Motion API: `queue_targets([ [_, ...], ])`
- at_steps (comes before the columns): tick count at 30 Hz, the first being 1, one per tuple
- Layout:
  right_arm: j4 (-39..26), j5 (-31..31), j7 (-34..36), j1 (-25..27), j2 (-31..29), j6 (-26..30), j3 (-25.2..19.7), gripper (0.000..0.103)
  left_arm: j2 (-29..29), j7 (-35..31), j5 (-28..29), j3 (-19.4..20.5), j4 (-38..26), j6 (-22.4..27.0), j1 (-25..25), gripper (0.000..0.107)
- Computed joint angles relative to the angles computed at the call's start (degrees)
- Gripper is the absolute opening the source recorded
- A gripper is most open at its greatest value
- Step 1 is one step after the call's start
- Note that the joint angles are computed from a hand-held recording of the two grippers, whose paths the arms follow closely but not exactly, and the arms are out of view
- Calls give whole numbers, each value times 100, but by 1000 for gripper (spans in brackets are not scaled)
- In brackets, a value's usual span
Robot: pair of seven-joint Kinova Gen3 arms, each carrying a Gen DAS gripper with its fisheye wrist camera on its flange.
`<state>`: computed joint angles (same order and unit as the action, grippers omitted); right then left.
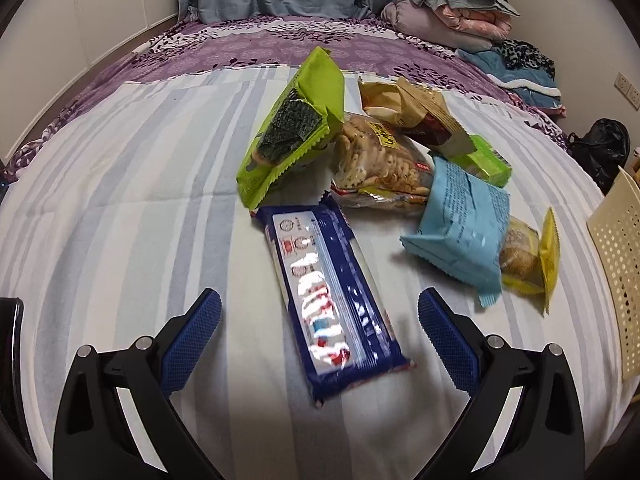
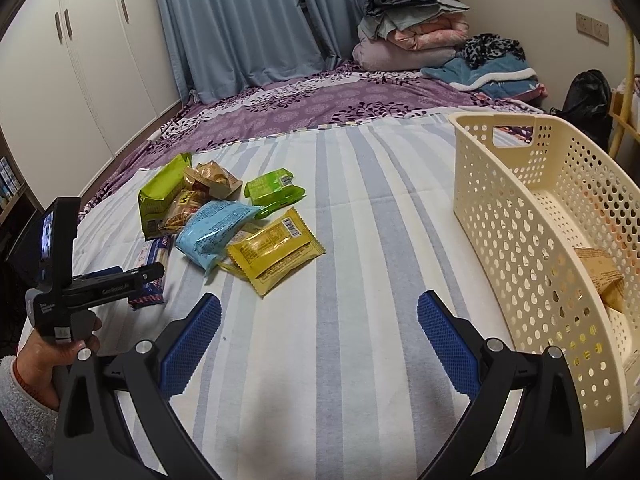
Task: Organize snacks
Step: 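Close the left tool on the blue wrapped bar, then lift the blue bar with the left tool while the right tool approaches a yellow packet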
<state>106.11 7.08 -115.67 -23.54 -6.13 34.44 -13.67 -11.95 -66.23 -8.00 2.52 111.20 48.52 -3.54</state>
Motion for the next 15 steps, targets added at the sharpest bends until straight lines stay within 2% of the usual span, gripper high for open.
queue_targets([
  [3,-21,-6,34,-2,75,5,23,98,79,55,-29,-10,16,-105,-35,95],
  [4,-37,-9,46,-6,112,10,31,98,103,0,18,-56,13,-127,-31,82],
  [5,-56,3,50,-11,153,15,35,98,137,-69,90,-111,0,-117,-31,77],
  [6,-77,28,40,-20,194,20,34,98,130,-62,84,-112,18,-154,-45,77],
  [11,-268,98,131,-131,514,21,78,98,33,-473,453,-361,108,-306,-62,55],
  [15,-495,-219,605,-214,845,31,160,98,-41,-831,758,-507,151,-333,-137,50],
])
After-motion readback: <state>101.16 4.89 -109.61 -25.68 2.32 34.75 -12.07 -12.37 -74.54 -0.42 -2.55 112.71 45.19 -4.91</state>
